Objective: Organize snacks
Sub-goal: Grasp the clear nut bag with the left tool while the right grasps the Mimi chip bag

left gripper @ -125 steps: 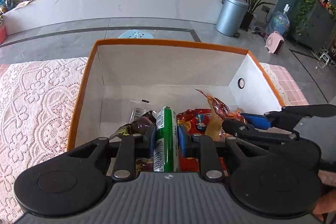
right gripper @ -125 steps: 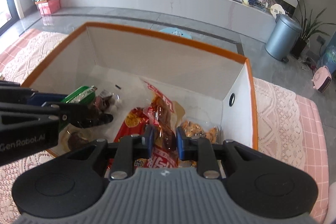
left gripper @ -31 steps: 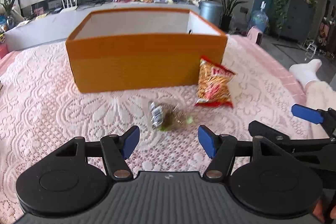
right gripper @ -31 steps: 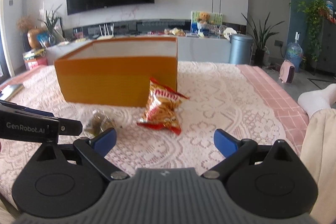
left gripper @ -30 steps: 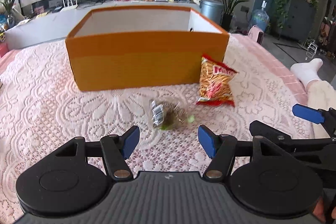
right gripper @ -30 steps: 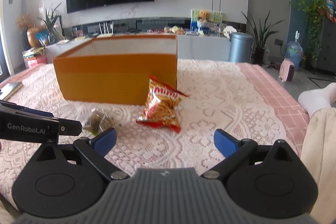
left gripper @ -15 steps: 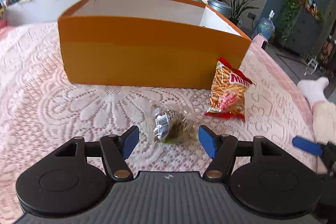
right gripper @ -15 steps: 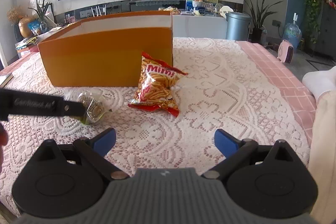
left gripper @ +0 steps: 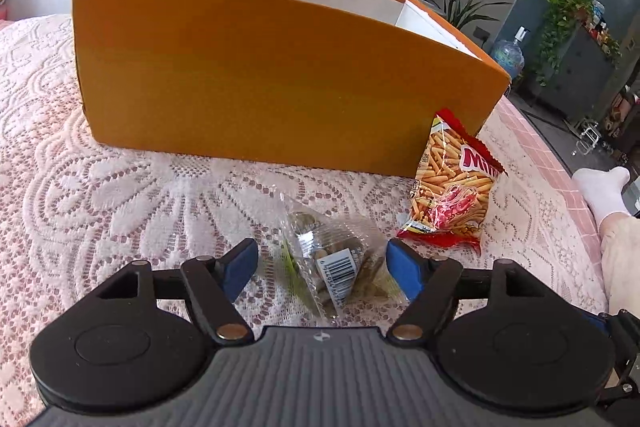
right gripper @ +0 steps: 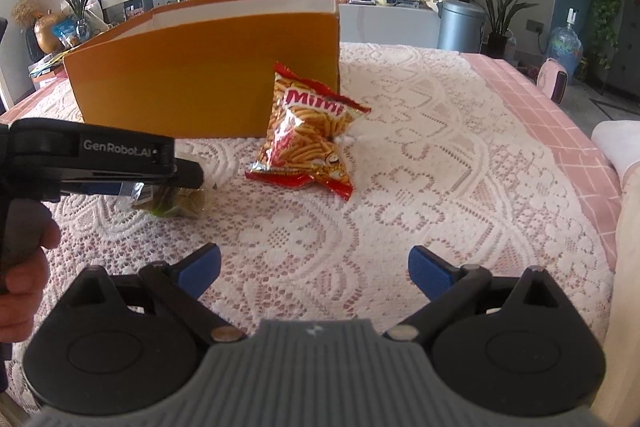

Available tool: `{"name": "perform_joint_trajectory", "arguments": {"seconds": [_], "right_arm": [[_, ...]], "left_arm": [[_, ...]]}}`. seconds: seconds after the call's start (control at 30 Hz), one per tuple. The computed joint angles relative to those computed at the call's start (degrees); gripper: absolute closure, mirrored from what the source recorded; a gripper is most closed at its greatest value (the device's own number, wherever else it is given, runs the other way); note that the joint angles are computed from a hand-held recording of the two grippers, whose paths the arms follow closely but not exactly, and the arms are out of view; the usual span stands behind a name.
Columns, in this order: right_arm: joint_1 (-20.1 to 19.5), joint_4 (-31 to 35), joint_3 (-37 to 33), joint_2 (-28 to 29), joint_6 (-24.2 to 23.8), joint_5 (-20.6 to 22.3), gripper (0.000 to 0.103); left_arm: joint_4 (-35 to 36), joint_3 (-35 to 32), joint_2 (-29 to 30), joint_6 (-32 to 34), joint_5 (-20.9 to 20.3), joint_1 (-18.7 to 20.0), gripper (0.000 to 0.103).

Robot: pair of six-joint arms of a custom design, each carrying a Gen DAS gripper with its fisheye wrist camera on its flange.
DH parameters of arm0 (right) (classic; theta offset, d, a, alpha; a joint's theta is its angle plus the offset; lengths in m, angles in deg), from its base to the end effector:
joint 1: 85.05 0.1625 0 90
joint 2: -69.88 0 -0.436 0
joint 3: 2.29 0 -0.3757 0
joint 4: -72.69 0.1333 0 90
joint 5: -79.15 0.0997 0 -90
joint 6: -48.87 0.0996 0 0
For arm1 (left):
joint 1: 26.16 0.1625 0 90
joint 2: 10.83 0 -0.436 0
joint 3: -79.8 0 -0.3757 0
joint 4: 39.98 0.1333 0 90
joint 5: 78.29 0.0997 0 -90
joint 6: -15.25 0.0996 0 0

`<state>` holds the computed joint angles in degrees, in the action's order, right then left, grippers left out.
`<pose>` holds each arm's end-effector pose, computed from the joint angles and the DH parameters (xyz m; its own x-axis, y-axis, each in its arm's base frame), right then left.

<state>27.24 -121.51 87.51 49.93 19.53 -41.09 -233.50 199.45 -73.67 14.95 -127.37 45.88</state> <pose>0.3311 -0.5885 -0.0562 -0.6373 -0.4308 0.6389 -0.7175 0.6342 -0.2881 0.0261 -0.5633 0.2570 -0.8669 -0.2240 -0.4453 0.2069 0.6511 -0.7302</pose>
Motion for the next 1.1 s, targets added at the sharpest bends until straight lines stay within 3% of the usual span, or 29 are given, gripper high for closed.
{"name": "perform_joint_trajectory", "arguments": {"seconds": [0.13,0.23,0.53,0.67,0.83,1.1], "right_arm": [[0.1,0.0,-0.5,0.6,-1.1,-0.7,0.006],[0.2,-1.6,-1.0,1.6,-3.3,-1.6,0.006],[-0.3,-4.7,-3.1,3.0,-4.6,-0.4,0.008],[-0.5,-3.5,-4.5,3.5,-3.5,1.6,0.011],[-0.3,-2.2,-8.3,5.4,-6.2,3.2,0.016],[-0.6,0.8,-16.4,9.3,-6.1,3.2,0.02]], "left_arm": [[-1.1,-0.2,0.6,1.7,-0.6,0.2,0.02],[-2.0,-0.2,0.9,3.8,-3.3,0.7,0.038],[-3.4,0.7,0.6,4.7,-2.1,-0.1,0.048],[-5.7,2.1,-0.3,8.0,-1.2,-1.1,0.05],[-6.8,2.1,-0.9,8.2,2.2,-2.1,0.05],[-7.5,2.2,-2.0,9.9,1.5,-1.7,0.05]]}}
